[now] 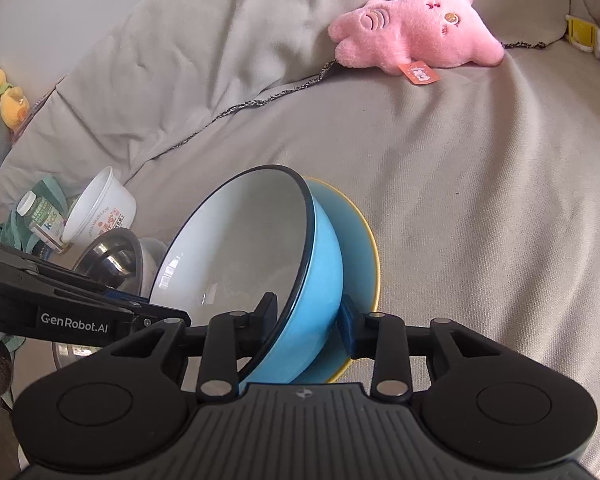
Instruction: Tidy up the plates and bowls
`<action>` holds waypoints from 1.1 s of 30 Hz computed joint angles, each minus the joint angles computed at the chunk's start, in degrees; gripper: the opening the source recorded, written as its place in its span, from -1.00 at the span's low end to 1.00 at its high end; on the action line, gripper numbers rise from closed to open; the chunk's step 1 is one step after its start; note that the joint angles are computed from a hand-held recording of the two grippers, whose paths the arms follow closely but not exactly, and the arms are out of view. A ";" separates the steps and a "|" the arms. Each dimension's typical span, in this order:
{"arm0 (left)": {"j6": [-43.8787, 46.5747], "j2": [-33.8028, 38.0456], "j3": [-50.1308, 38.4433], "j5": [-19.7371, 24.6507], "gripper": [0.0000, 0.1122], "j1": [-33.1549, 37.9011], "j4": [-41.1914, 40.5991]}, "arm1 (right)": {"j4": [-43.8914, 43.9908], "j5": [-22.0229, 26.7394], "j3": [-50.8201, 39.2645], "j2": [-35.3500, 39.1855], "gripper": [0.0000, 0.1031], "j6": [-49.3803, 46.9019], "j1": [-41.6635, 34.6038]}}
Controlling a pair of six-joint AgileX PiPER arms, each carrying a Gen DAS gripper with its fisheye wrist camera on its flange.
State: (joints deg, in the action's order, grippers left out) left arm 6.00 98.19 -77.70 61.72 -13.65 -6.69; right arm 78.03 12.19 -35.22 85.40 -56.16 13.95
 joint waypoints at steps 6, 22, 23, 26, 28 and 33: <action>-0.12 -0.23 0.00 0.33 -0.55 0.05 -0.26 | 4.40 0.87 0.56 0.06 -0.32 -4.74 -0.89; 1.00 -2.39 0.76 0.18 -0.61 0.67 -1.00 | 8.93 7.11 0.81 1.39 -0.32 -10.80 -5.85; 1.02 -2.34 0.86 0.06 -0.61 0.66 -1.01 | 9.24 7.15 0.84 1.42 -0.32 -11.09 -5.88; 1.42 -2.23 0.93 0.18 -0.61 0.96 -1.43 | 9.11 7.86 1.01 1.41 -0.32 -11.06 -6.47; 1.47 -2.26 0.95 0.37 -0.62 1.18 -1.60 | 8.65 8.01 1.00 1.32 -0.31 -10.83 -6.58; 1.56 -2.21 0.67 0.42 -0.63 1.27 -1.85 | 7.43 9.79 1.14 0.80 -0.23 -10.69 -8.09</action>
State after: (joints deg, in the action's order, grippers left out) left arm 7.56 95.98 -77.04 62.15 -12.38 -8.54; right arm 85.46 21.98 -34.08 86.20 -66.85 5.86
